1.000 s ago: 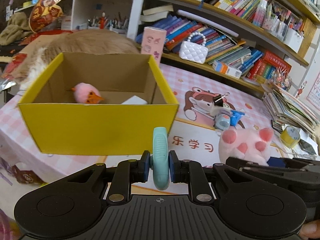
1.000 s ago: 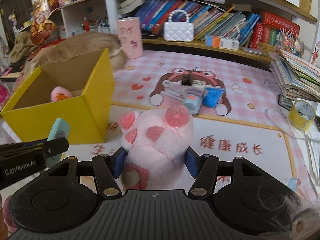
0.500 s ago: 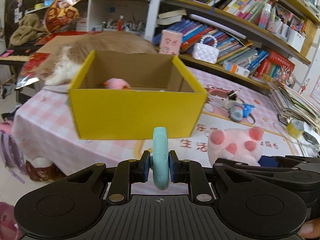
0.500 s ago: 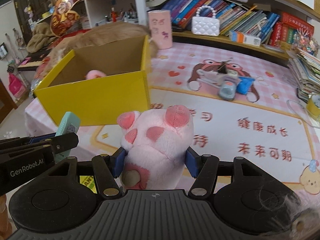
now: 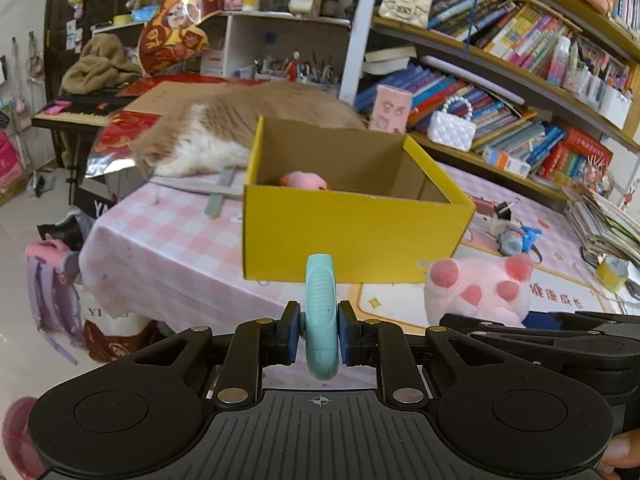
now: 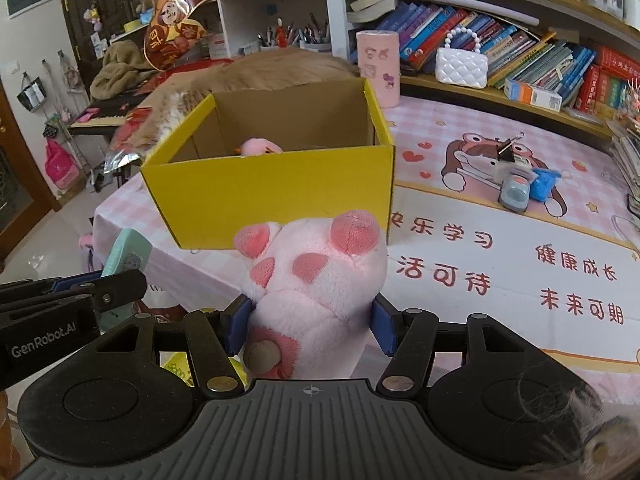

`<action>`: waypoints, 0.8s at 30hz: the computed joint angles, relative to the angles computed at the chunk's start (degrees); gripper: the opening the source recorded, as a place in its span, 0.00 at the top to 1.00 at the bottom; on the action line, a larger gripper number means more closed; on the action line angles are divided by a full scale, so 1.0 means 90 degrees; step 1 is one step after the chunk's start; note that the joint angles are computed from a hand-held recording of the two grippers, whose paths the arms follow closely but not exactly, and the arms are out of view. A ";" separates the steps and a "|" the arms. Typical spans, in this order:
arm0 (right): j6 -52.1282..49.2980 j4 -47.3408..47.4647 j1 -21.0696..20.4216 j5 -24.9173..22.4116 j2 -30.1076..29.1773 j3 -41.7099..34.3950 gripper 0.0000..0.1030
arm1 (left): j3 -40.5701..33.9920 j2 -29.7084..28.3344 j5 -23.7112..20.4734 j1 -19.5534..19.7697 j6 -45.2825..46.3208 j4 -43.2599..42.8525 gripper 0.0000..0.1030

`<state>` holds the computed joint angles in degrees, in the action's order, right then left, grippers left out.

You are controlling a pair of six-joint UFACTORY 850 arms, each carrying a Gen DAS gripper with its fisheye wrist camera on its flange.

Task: Organize objects
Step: 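Carry teal roller in left tool and pig plush in right tool over yellow box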

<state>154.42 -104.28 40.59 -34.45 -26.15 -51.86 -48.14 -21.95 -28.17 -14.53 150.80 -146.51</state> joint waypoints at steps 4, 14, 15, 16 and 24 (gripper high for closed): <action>-0.0216 0.0176 -0.0004 -0.0029 -0.0018 -0.0093 0.45 | -0.0011 0.0050 -0.0163 0.0076 0.0059 -0.0055 0.83; -0.0731 0.0036 -0.0279 -0.0444 0.0003 -0.0368 0.45 | -0.0400 -0.0117 -0.0508 0.0114 0.0053 -0.0292 0.83; -0.0745 -0.0090 -0.0342 -0.0495 -0.0007 -0.0418 0.45 | -0.0460 -0.0142 -0.0506 0.0096 0.0105 -0.0409 0.83; -0.0741 -0.0216 -0.0397 -0.0545 -0.0009 -0.0455 0.45 | -0.0536 -0.0177 -0.0497 0.0074 0.0140 -0.0517 0.83; -0.0642 -0.1164 -0.1002 -0.0652 -0.0273 -0.1086 0.45 | -0.1451 -0.0719 -0.0287 -0.0159 0.0368 -0.0896 0.83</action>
